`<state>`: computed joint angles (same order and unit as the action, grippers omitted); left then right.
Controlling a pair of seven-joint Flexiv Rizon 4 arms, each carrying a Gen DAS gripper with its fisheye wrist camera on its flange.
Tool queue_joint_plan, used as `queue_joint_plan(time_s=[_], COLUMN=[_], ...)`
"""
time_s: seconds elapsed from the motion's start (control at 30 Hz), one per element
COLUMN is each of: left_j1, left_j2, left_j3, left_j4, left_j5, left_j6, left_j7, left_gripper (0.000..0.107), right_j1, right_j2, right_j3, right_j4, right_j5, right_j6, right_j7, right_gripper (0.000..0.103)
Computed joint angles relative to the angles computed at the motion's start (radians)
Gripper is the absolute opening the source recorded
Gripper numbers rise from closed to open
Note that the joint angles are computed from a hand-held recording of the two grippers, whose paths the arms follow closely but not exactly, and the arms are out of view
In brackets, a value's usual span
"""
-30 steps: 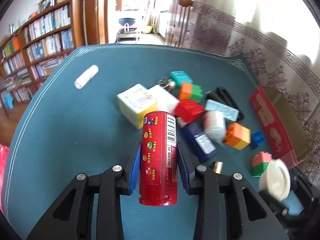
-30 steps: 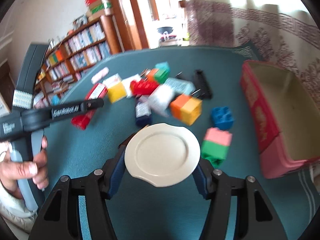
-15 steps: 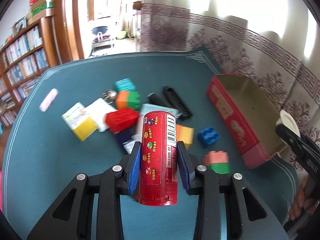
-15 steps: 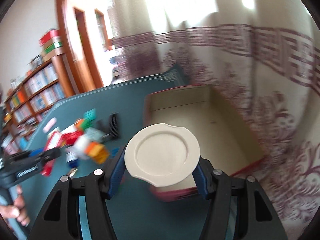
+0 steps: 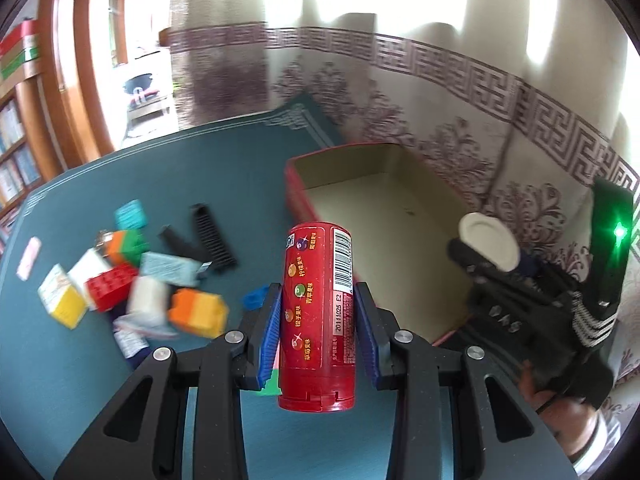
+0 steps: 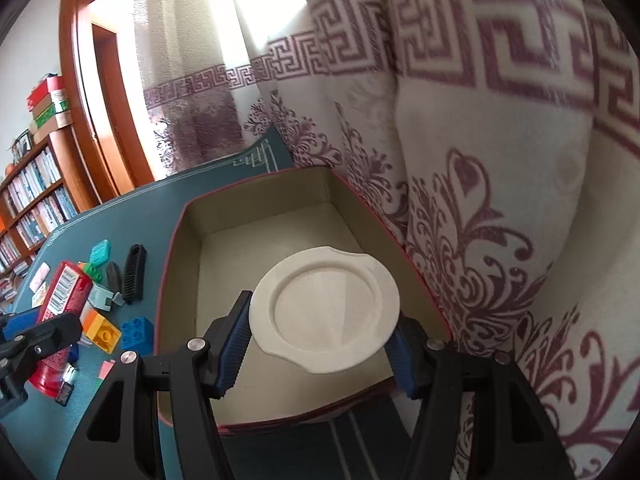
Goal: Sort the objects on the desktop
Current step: 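Carry the red can and cream lid into the pink tin and open both grippers, then withdraw from the tin and grasp the small brown bottle with the left gripper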
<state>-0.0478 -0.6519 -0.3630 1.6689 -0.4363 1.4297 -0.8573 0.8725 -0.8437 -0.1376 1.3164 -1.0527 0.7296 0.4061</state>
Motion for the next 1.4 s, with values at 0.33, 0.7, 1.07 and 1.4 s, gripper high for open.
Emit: queue_joint_plan(time_s=[0.33, 0.7, 1.07, 1.4], left_j1=[-0.043, -0.03, -0.065, -0.026], left_j2=[-0.033, -0.067, -0.034, -0.002], left_j3=[-0.012, -0.066, 0.046, 0.087], left_j4=[-0.076, -0.16, -0.122, -0.057], left_j5=[-0.015, -0.122, -0.115, -0.066], left_j6=[-0.071, -0.174, -0.122, -0.072], left_j7=[0.02, 0.037, -0.053, -0.117], left_gripper=[0.038, 0.067, 0.069, 0.069], right_j1=[0.002, -0.001, 0.013, 0.037], right_j2=[0.006, 0.002, -0.007, -0.024], right_j3=[0.009, 0.014, 0.003, -0.015], right_j4=[0.005, -0.001, -0.02, -0.064], right_j5=[0.0, 0.027, -0.007, -0.034], right_j6=[-0.039, -0.041, -0.029, -0.002], right_j7=[0.001, -0.001, 0.001, -0.029], right_gripper=[0.065, 0.071, 0.077, 0.078])
